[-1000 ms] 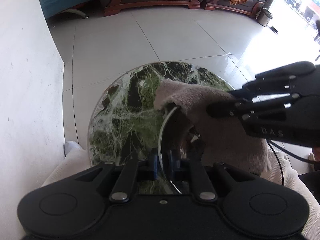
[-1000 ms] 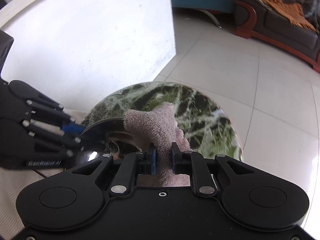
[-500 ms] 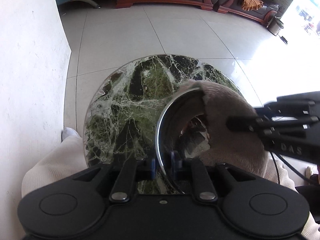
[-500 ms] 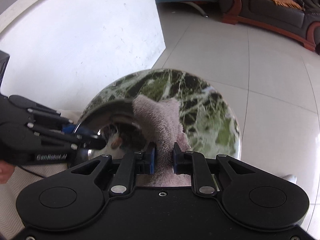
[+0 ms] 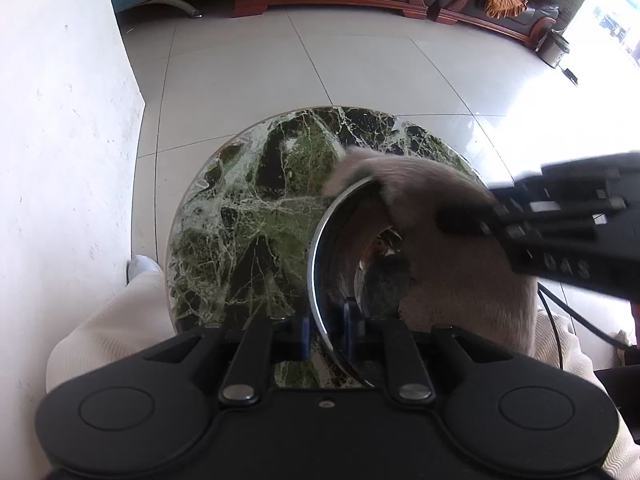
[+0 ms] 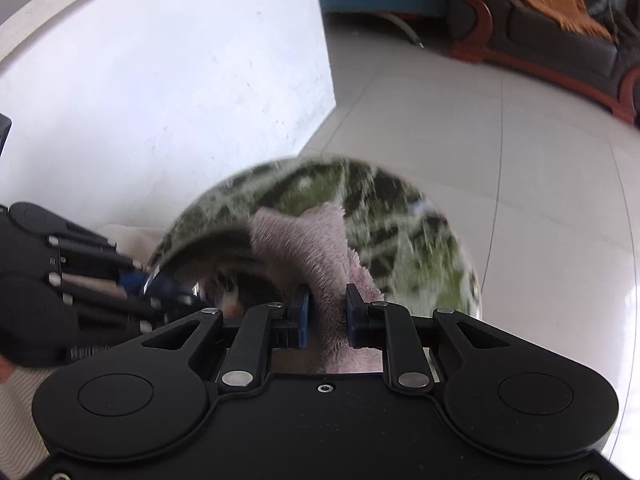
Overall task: Clean bowl
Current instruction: 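Wipe the bowl's outer wall with the towel in the right gripper while the left holds the rim, then rub the towel along the bowl's outer wall with the right gripper while the left holds the rim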
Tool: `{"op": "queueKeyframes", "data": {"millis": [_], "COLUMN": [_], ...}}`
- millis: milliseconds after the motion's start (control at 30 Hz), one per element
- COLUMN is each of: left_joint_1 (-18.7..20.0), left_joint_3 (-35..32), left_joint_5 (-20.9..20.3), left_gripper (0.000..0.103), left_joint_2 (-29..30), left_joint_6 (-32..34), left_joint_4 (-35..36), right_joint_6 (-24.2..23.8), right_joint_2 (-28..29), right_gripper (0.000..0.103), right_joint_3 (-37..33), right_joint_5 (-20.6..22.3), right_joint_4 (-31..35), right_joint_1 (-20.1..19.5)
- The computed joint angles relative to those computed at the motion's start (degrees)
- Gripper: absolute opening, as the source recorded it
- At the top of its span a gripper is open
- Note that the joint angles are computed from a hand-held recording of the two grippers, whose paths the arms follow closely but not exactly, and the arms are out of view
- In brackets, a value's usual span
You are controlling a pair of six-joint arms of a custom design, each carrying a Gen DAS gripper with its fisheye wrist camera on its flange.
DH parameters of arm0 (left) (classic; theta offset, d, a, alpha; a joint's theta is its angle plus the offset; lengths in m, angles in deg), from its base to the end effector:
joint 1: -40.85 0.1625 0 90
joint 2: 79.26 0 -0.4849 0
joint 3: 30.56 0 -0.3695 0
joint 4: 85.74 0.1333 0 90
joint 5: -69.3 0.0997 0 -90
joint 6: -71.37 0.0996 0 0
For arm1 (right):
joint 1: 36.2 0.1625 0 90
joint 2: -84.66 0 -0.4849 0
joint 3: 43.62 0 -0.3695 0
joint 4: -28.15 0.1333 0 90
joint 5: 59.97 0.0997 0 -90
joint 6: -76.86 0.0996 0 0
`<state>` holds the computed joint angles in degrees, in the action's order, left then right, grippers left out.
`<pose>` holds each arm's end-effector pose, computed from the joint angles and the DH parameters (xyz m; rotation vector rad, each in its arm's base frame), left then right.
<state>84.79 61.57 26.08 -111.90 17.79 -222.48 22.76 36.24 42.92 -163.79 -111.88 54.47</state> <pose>-0.3454 -0.6188 0.0172 -0.0414 2.3853 -0.6157 0.1180 -0.7287 0.2231 1.2707 -2.5308 0.1096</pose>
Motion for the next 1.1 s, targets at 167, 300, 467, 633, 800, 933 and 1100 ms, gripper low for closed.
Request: {"op": "queueKeyframes", "data": {"millis": [167,300,467,633,800,933,1100], "left_joint_1": [0.0,-0.1,-0.1,-0.1,0.2,0.2,1.7], "left_joint_3": [0.2,-0.1,-0.1,0.2,0.0,0.6,-1.1], "left_joint_5": [-0.4,-0.3,0.2,0.1,-0.1,1.7,1.4], "left_gripper": [0.015,0.015,0.015,0.015,0.015,0.015,0.015], "left_joint_2": [-0.2,-0.1,0.3,0.5,0.5,0.0,0.9], "left_joint_6": [0.6,0.1,-0.4,0.5,1.7,4.6,10.9], "left_joint_4": [-0.1,0.6,0.0,-1.4,-2.1,-6.3,-11.1], "right_joint_6": [-1.5,-2.6,-1.0,5.6,4.6,2.5,1.5], "right_joint_2": [-1.3,0.8,1.0,-2.2,-2.6,-2.0,-2.0], "right_gripper": [0.017,0.017,0.017,0.018,0.018,0.018,0.018], "right_joint_3": [2.5,-0.3,-0.9,1.8,3.3,3.0,3.3], "right_joint_5": [-1.1,1.2,1.1,1.3,0.7,0.4,-0.2], "right_joint_4": [-2.1,-2.5,-1.2,1.3,-1.1,-1.9,-2.7], "right_joint_1": [0.2,1.3,0.9,-1.5,-1.2,-0.6,-0.3]}}
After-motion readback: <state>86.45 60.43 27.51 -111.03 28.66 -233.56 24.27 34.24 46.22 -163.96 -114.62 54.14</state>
